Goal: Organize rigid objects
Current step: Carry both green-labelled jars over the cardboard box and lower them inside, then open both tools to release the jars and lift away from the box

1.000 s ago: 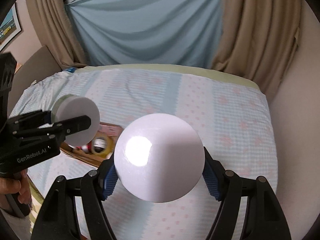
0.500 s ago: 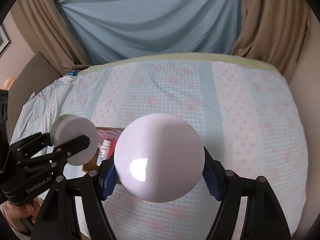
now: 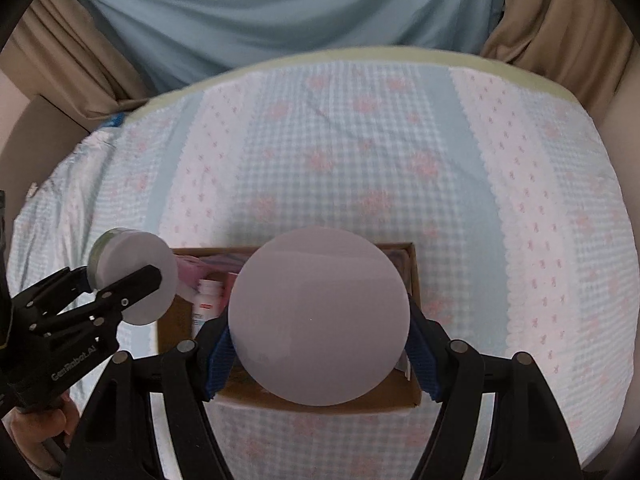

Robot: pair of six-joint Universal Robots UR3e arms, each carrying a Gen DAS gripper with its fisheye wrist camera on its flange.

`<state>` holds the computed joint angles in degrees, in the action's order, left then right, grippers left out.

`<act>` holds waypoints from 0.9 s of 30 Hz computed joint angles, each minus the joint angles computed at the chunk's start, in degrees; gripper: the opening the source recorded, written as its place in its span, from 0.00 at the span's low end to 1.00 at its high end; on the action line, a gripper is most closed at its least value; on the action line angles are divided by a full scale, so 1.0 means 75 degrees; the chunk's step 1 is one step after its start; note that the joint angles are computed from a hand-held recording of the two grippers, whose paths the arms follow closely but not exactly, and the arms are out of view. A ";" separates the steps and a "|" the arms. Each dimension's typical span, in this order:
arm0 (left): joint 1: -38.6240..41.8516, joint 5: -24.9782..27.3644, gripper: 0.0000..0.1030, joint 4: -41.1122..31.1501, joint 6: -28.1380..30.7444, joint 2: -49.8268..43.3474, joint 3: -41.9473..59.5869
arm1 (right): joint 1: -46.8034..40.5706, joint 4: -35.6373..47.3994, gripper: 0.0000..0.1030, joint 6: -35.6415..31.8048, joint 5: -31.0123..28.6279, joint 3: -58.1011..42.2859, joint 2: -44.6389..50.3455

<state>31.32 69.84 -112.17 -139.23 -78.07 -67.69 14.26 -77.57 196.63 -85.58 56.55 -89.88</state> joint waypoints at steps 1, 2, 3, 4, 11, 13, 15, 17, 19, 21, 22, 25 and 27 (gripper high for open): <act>-0.0109 0.0077 0.38 0.0344 -0.0090 -0.0019 -0.0401 | 0.0013 -0.0222 0.67 0.0060 -0.0045 0.0303 -0.0024; -0.0190 0.0132 0.38 0.0583 -0.0176 -0.0045 -0.0706 | -0.0030 -0.0469 0.67 0.0106 -0.0063 0.0685 -0.0056; -0.0289 0.0202 0.38 0.0851 -0.0279 -0.0110 -0.1004 | -0.0081 -0.0689 0.67 0.0164 -0.0080 0.1060 -0.0102; -0.0437 0.0315 0.38 0.1165 -0.0412 -0.0191 -0.1326 | -0.0142 -0.0894 0.67 0.0222 -0.0095 0.1402 -0.0134; -0.1372 0.0942 0.38 0.2647 -0.1061 -0.0547 -0.2842 | -0.0799 -0.1434 0.67 0.0296 0.0223 0.2956 -0.0295; -0.1577 0.1043 0.38 0.2689 -0.1062 -0.0538 -0.3056 | -0.0841 -0.1478 0.67 0.0205 0.0285 0.3124 -0.0312; -0.1779 0.1201 0.38 0.2861 -0.1061 -0.0455 -0.3281 | -0.0781 -0.1482 0.67 0.0146 0.0240 0.3096 -0.0254; -0.1930 0.1265 0.38 0.2843 -0.1121 -0.0504 -0.3265 | -0.0769 -0.1450 0.67 0.0117 0.0230 0.3006 -0.0161; -0.2108 0.1366 0.38 0.2758 -0.1229 -0.0598 -0.3093 | -0.0797 -0.1537 0.67 0.0053 0.0305 0.3013 -0.0150; -0.2192 0.1392 0.57 0.2710 -0.1218 -0.0558 -0.2950 | -0.0747 -0.1637 0.71 0.0070 0.0287 0.2849 -0.0091; -0.2195 0.1371 1.00 0.2738 -0.1164 -0.0482 -0.2916 | -0.0706 -0.1548 0.83 0.0035 0.0212 0.2662 -0.0006; -0.2211 0.1442 1.00 0.2728 -0.1038 -0.0214 -0.2894 | -0.0644 -0.1514 0.91 -0.0057 -0.0057 0.2507 -0.0135; -0.2176 0.1524 1.00 0.2643 -0.1033 -0.0058 -0.2952 | -0.0707 -0.1443 0.91 -0.0037 -0.0081 0.2579 -0.0262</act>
<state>15.00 81.27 -92.34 -146.98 -78.51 -89.83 8.96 -88.39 196.36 -86.19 75.90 -91.84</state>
